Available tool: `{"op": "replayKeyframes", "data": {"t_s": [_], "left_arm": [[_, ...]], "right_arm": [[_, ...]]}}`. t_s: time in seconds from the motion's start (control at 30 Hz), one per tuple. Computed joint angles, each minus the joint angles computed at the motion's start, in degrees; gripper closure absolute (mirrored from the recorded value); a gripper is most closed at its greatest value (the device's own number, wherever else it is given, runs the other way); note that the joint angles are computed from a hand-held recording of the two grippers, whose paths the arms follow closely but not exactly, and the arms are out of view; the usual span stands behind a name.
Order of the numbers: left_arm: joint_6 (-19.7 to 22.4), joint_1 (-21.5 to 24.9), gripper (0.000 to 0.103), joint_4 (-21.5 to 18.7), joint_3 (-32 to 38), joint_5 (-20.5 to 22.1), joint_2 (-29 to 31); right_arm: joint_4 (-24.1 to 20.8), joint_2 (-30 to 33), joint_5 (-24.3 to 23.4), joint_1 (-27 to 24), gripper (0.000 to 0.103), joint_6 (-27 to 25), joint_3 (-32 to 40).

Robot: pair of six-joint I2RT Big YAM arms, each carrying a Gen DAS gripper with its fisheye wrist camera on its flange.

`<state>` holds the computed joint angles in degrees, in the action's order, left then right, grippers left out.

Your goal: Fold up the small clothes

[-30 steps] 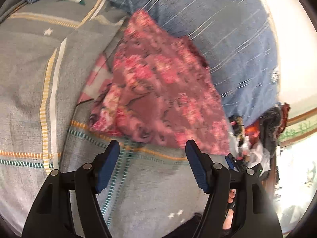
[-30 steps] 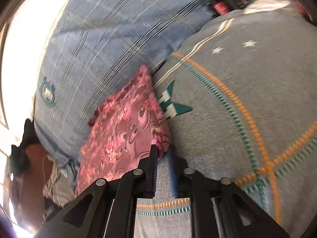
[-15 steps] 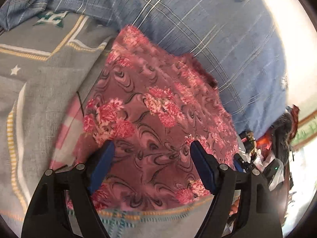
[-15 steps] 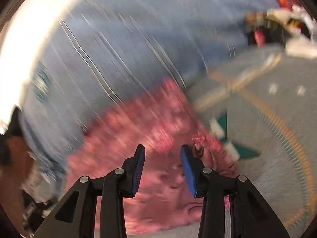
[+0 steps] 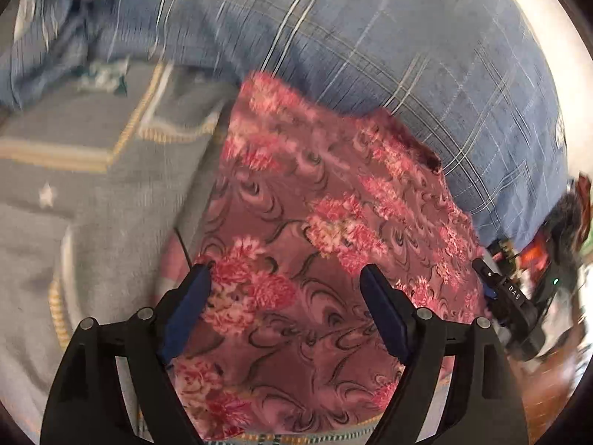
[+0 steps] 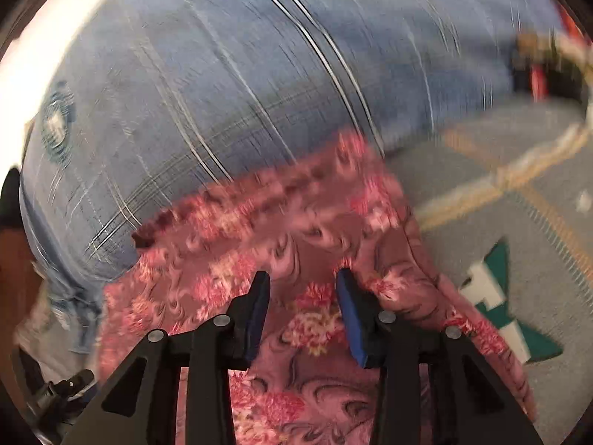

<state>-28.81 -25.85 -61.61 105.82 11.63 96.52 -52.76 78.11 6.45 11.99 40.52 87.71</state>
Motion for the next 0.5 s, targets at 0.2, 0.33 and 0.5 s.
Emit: {"op": "replayKeyframes", "data": {"t_s": [0.2,0.33,0.5], "left_arm": [[2.4,0.04,0.02,-2.45,1.86,-1.86,0.65],[-1.85,3.05,0.02,-1.23,-0.42,-2.02,-1.48],[-5.55,6.92,0.02,-1.62,-2.81,0.57,-2.88]], "right_arm": [[-10.26,1.98,5.4,5.35,0.043,-0.65,7.38],[-8.93,0.86,2.13,11.65,0.038,-3.21,6.88],[-13.21,6.6,1.05,21.75,0.036,-12.67,12.07]]}}
